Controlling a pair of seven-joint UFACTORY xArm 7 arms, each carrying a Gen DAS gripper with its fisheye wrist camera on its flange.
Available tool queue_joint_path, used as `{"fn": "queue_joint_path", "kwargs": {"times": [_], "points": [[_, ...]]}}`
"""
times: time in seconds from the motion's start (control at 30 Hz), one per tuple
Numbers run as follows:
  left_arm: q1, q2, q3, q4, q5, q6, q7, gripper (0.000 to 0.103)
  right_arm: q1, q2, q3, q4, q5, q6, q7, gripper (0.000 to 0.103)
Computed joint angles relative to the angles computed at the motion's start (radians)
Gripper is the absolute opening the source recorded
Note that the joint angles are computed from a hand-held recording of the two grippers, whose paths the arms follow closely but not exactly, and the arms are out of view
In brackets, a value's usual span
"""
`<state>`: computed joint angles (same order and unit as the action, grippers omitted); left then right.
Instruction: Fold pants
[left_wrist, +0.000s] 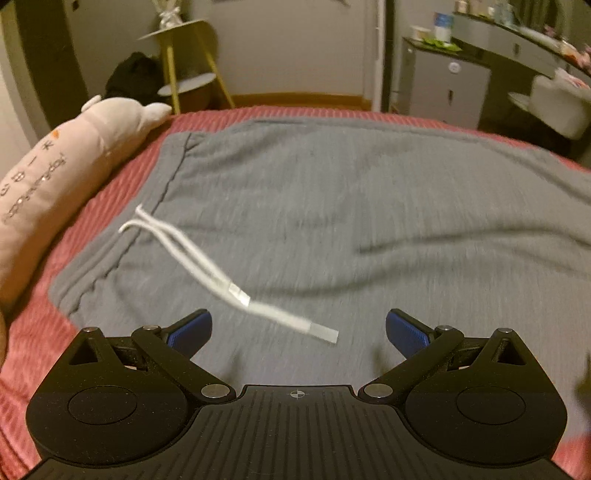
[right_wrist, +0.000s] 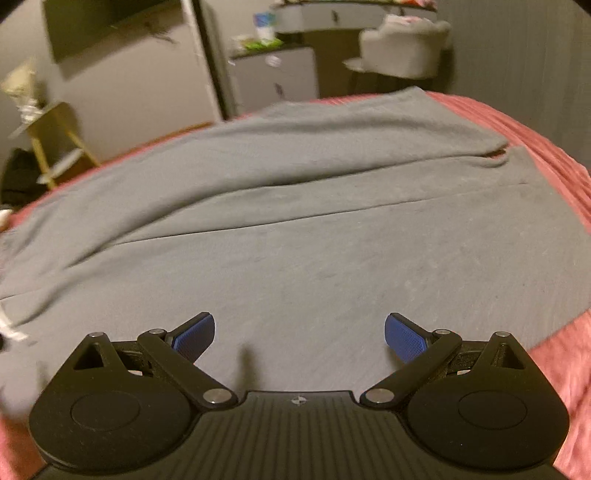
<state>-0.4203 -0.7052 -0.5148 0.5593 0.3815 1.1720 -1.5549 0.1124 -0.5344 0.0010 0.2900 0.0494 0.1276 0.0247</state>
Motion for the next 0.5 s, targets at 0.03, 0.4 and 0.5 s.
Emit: {"fn": "queue_joint_path", "kwargs": {"times": [0.03, 0.4, 0.5], "points": [[0.024, 0.012, 0.013, -0.001, 0.016, -0.028, -0.010, 0.103, -0.046, 0.052, 0.033, 0.019, -0.022, -0.015, 0.016, 0.099], [0.178, 0.052, -0.057, -0.151, 0.332, -0.137, -0.328, 0.103, 0.185, 0.217, -0.261, 0.107, 0.195, 0.006, -0.267, 0.099], [0.206, 0.075, -0.086, -0.178, 0.454, -0.087, -0.413, 0.103, 0.112, 0.259, -0.195, 0.267, 0.186, 0.197, -0.252, 0.099]]}}
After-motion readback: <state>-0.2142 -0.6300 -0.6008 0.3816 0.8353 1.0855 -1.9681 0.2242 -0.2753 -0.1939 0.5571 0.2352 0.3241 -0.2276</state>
